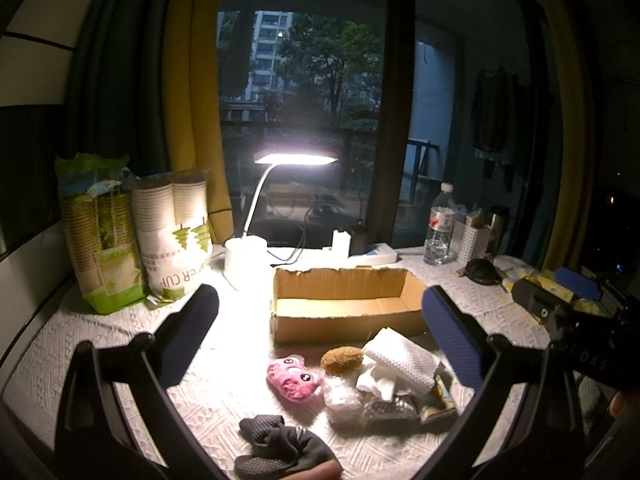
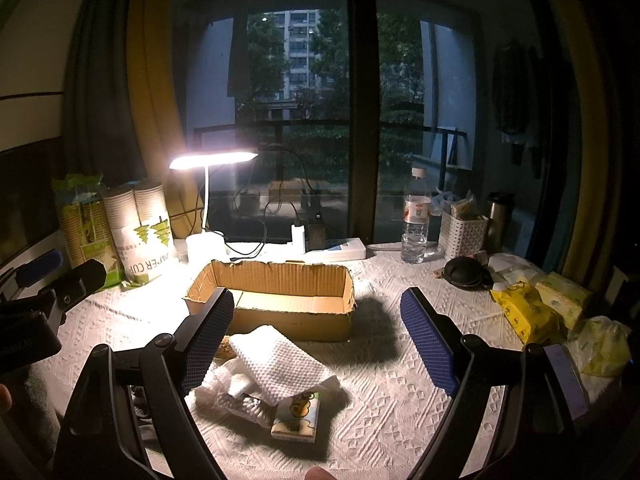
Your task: Organize soft objects
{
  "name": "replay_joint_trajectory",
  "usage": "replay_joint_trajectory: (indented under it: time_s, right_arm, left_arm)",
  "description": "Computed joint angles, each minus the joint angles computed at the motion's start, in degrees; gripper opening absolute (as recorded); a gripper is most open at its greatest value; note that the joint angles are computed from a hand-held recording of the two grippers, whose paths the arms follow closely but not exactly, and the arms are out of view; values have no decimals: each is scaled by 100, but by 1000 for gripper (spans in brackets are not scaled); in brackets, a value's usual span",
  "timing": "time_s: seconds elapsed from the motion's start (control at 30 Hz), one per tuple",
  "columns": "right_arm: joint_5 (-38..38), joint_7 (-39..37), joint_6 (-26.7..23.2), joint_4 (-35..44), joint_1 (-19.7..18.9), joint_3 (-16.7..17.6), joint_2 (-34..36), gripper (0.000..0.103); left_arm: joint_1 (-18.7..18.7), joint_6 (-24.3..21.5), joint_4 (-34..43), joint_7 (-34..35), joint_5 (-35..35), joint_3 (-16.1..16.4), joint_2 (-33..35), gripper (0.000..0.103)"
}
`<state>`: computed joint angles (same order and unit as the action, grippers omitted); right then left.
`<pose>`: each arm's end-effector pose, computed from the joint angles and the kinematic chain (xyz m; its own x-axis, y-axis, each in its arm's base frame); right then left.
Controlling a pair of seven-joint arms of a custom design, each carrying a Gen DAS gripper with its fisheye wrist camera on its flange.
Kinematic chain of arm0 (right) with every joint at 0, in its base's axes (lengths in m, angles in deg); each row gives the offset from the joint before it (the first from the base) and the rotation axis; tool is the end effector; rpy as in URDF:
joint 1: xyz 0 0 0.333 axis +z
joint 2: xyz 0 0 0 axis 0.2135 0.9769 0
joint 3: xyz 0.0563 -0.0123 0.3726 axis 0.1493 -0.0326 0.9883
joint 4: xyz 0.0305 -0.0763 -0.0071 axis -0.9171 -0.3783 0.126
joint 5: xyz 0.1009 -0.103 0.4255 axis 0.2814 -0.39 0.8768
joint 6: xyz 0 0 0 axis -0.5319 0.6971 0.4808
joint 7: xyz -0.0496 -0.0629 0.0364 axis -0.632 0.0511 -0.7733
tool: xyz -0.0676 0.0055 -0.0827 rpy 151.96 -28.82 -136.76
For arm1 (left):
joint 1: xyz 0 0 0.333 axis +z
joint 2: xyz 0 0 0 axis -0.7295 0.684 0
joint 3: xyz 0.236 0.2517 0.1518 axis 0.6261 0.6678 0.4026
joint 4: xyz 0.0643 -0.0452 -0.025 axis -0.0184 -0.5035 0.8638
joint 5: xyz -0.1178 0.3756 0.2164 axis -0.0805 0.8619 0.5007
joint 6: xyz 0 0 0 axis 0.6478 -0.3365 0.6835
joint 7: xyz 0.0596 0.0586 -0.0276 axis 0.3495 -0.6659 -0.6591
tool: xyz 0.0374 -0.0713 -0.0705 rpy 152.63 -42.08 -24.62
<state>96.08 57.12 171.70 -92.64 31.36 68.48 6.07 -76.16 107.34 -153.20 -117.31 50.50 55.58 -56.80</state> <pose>0.6169 0.3133 0.4937 0.4267 -0.9037 0.0366 -0.3122 -0.1851 -0.9318 0.5168 -0.4536 0.4845 0.2034 -0.9729 0.1101 -0.2839 -0.1663 -0.9443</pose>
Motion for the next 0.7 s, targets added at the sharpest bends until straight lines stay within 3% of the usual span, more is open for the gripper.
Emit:
replay_joint_trajectory:
  time_s: [0.7]
  right_arm:
    - [-9, 17, 10, -2, 0, -2, 13, 88]
  left_arm:
    - [-44, -51, 43, 43, -83, -17, 27, 102]
